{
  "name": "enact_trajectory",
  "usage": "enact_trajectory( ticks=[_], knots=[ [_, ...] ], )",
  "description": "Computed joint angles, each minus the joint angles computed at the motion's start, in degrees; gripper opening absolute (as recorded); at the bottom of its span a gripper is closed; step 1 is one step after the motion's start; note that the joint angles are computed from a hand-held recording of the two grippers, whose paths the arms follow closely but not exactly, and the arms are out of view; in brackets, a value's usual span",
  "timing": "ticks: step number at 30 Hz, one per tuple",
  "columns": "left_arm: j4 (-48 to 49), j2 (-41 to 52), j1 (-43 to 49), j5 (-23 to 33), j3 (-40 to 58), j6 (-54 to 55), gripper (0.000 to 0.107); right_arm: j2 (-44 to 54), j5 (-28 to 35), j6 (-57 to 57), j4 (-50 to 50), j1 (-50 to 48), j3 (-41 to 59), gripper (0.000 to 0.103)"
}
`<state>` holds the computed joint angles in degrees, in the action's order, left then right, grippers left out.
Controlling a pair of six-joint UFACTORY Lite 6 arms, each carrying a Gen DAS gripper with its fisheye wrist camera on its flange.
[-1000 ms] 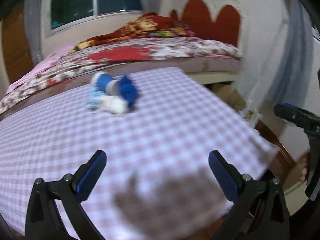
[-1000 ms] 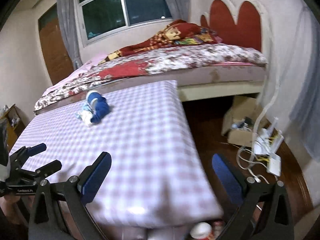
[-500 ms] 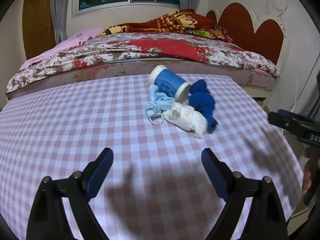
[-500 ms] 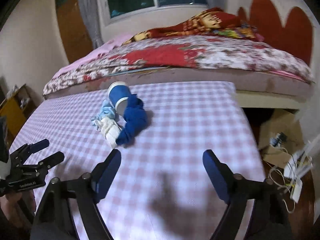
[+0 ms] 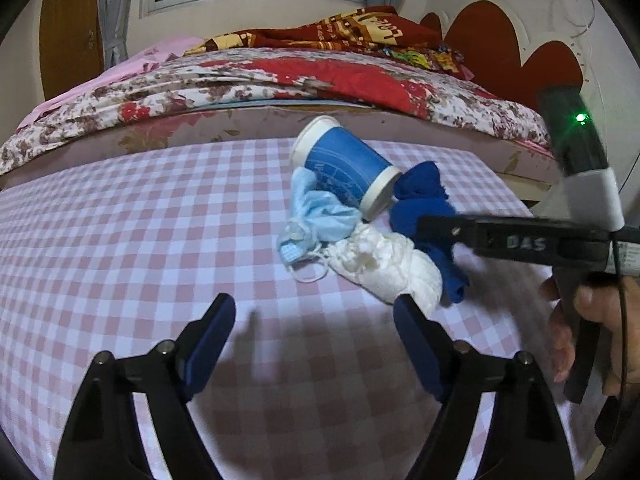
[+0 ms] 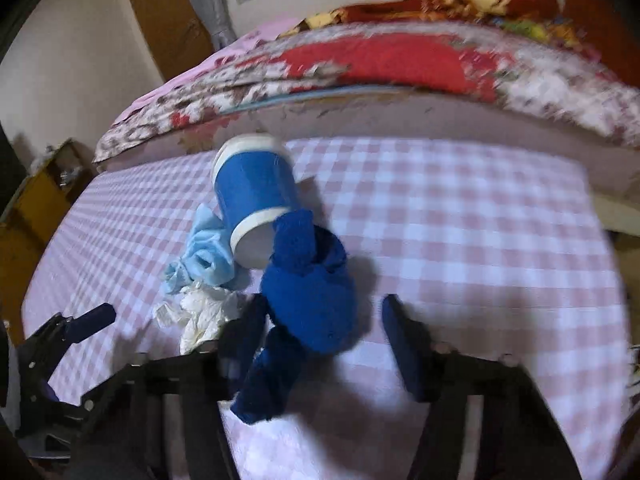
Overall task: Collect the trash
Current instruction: 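Grasp the white cloth with the left tool while the right tool grasps the blue sock, then carry the white cloth and blue sock over the black bin with both tools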
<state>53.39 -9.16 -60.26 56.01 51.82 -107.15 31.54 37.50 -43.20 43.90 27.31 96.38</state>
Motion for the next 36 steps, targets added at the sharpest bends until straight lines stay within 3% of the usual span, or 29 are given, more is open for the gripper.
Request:
enact_trajectory(
  ticks=[3,6,14,18,21,30,36],
  knots=[
    [0.4,2.6,0.9,-2.0,2.2,0.2,0.078,-6.7,-4.0,-6.2,4.6,-2.6,-8.1,0.036],
    [1.7,6.7,2.0,-4.0,5.9,-0.8,0.074,-10.6,-6.7,-7.6,2.5,-4.7,-12.2,0.036],
    [-3.3,20.6,7.9,-5.8,19.3,3.3,0.068,-11.5,-3.9,-11.4,4.2,-10.6,-14.9,0.036],
    [-2.4,16.5,7.1,-8.3,14.1,0.3,0.044,-16.1,-3.0,-15.6,7.9,-13.1,-20.6,0.036],
    [0.2,12.0,2.6,-6.4,9.8,-3.5,0.042,-23.0,-2.8,-19.9,9.9,-15.9,-27.5,0.036],
    [0.2,11.9,-15.1,7.6,13.1,-9.1,0.041,-46.6,8.7,-22.8,9.4,-30.5,-44.2,0.036],
    [-1.2,15.1,-24.2,13.1,17.8,-12.8,0.041,-60.5,25.2,-27.6,8.8,-48.3,-50.0,0.036]
  ],
)
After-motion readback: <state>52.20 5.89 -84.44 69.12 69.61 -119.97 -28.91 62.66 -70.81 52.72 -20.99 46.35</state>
